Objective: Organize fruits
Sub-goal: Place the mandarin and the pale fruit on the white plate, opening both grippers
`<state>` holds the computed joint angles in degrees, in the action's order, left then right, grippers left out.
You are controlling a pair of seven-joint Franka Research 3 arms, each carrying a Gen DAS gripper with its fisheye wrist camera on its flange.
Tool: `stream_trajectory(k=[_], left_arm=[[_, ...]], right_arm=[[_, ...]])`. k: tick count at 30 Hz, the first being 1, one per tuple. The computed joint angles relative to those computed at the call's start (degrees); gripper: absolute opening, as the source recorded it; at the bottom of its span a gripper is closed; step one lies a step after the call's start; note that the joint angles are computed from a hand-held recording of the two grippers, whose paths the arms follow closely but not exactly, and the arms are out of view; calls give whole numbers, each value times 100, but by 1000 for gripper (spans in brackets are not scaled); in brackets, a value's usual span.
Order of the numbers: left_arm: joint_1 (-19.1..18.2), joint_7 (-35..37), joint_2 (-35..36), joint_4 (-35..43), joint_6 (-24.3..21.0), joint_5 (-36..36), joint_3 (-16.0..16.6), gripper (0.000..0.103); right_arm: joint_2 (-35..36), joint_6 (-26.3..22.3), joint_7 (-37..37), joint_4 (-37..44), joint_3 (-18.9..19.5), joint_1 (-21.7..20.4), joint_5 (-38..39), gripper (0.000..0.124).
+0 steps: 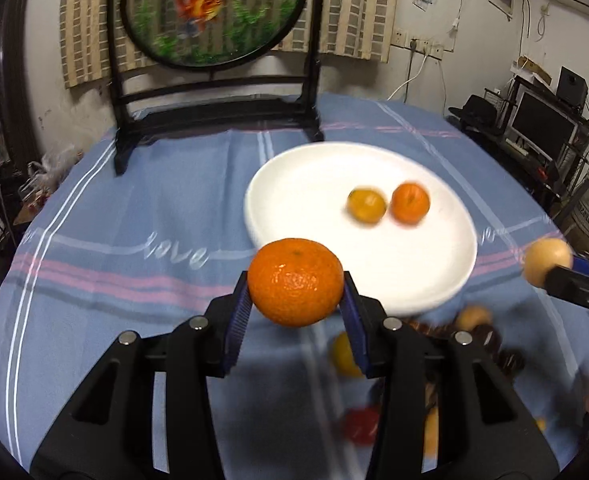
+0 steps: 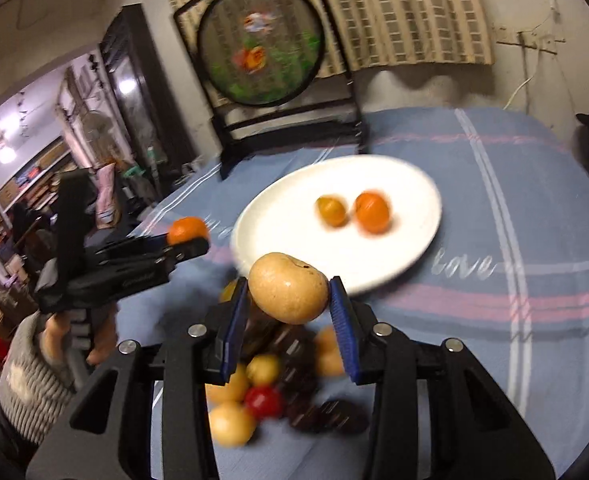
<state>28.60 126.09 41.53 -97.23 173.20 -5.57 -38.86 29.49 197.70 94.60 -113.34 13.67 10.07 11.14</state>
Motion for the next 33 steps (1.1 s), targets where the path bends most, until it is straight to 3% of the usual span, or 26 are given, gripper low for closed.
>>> stream_trajectory(k=[2, 6, 9, 11, 13, 14, 16, 18, 20, 22, 25, 29, 30, 31, 33], left_arm=[[-372, -191, 158, 435, -227, 1, 212, 44], [-1214, -626, 502, 1259, -631, 59, 940, 44], [-1541, -769, 724, 1671, -895, 83, 1280, 45], [-1658, -793, 847, 1897, -1102, 74, 1409, 45], [-1651, -733, 901, 1963, -1168, -7, 1401, 47], [-1632, -670, 886, 1918, -1121, -40, 1384, 49], [-1540, -533, 753, 1643, -819, -105, 1303, 65], [-1414, -438, 624, 1378, -518, -128, 1185, 70], [-1054, -207, 499, 1061, -280, -179, 812, 72], [-854, -183, 424, 874, -106, -200, 638, 82], [-576, -321, 291, 543, 138, -168, 491, 84], [-358, -609, -42, -166, 525, 52, 549, 85], [-228, -613, -113, -385, 684, 125, 472, 86], [-112, -621, -137, -508, 776, 200, 384, 87], [315, -584, -147, -789, 965, 353, -39, 88]], right_arm=[[209, -486, -121, 563, -634, 504, 321, 41], [788, -1233, -259, 1476, -1165, 922, 511, 41], [1120, -1601, -189, 1952, -1610, 1260, 528, 43], [1228, -1846, 73, 2105, -2156, 1657, 467, 63], [1198, -1516, 190, 1943, -2323, 1781, 409, 70], [1190, -1412, 184, 1901, -2325, 1780, 405, 70], [1123, -1192, 89, 1794, -2188, 1676, 434, 70], [1000, -1003, 22, 1594, -2183, 1696, 526, 70], [853, -770, -106, 1367, -1887, 1469, 605, 70], [761, -640, -212, 1231, -1689, 1319, 713, 71], [530, -245, -326, 792, -1416, 1157, 903, 71], [214, 340, -454, 207, -1214, 1136, 1162, 71], [121, 508, -456, 27, -1136, 1109, 1217, 79], [72, 600, -455, -70, -1065, 1063, 1242, 95], [-52, 1052, -412, -387, -988, 1067, 1402, 102]])
